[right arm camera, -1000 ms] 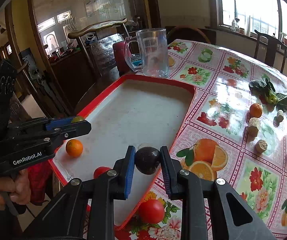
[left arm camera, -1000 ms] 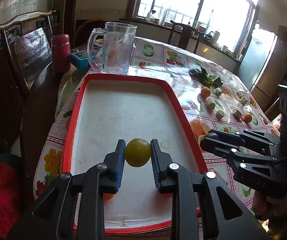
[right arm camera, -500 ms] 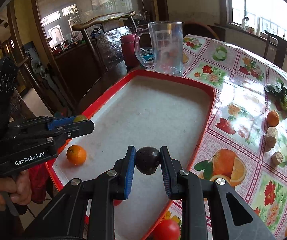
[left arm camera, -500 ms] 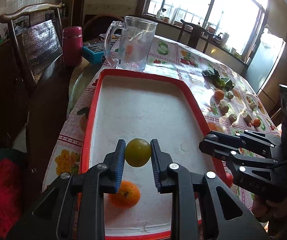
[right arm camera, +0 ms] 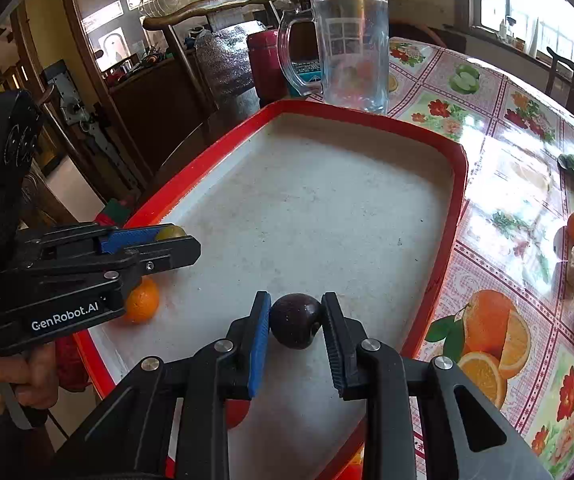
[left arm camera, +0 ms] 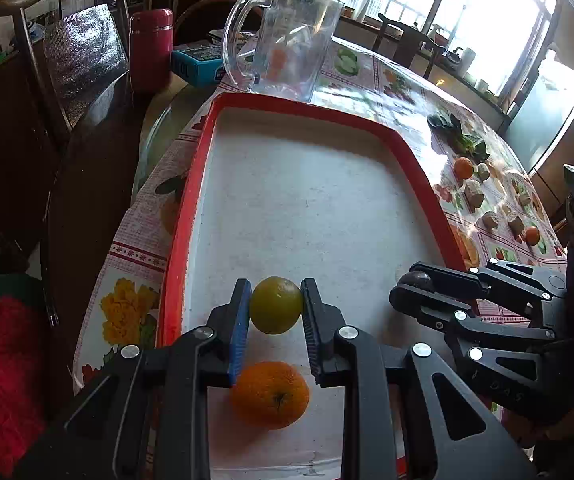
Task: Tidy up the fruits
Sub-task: 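Open the left tool dropping the lime while the right tool releases the plum into the tray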
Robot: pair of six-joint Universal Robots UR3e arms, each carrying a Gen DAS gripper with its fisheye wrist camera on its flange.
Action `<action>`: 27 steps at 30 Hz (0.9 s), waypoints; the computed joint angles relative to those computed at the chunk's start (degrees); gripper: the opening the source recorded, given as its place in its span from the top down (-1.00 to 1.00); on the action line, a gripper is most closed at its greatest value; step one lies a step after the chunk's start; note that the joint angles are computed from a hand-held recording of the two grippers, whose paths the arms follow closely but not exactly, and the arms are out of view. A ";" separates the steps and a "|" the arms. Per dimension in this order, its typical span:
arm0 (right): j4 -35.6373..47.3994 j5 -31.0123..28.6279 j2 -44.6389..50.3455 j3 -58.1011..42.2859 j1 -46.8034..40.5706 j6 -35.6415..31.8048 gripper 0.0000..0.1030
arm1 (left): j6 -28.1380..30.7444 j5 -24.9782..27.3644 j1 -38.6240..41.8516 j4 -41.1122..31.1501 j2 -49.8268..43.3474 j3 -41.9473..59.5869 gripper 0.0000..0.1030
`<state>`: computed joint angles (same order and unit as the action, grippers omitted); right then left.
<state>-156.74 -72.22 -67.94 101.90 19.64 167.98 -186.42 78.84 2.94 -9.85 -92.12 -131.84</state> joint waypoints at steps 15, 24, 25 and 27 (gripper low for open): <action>-2.67 2.45 -6.19 6.24 -2.88 0.15 0.24 | -1.49 3.72 -1.26 -0.46 2.25 -0.36 0.16; -4.99 5.43 -16.80 16.63 -9.79 -0.65 0.24 | -2.92 4.32 -4.22 -1.81 5.52 -0.27 0.16; -5.06 5.75 -17.99 17.90 -10.87 -0.95 0.24 | -3.16 4.41 -4.98 -1.99 5.49 0.21 0.16; -4.82 6.31 -20.51 20.53 -13.21 -1.68 0.24 | -3.72 4.38 -6.55 -1.96 5.23 1.15 0.16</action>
<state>-161.56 -65.90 -88.45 122.42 6.43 166.30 -190.14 83.21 -3.60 -11.81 -86.90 -130.69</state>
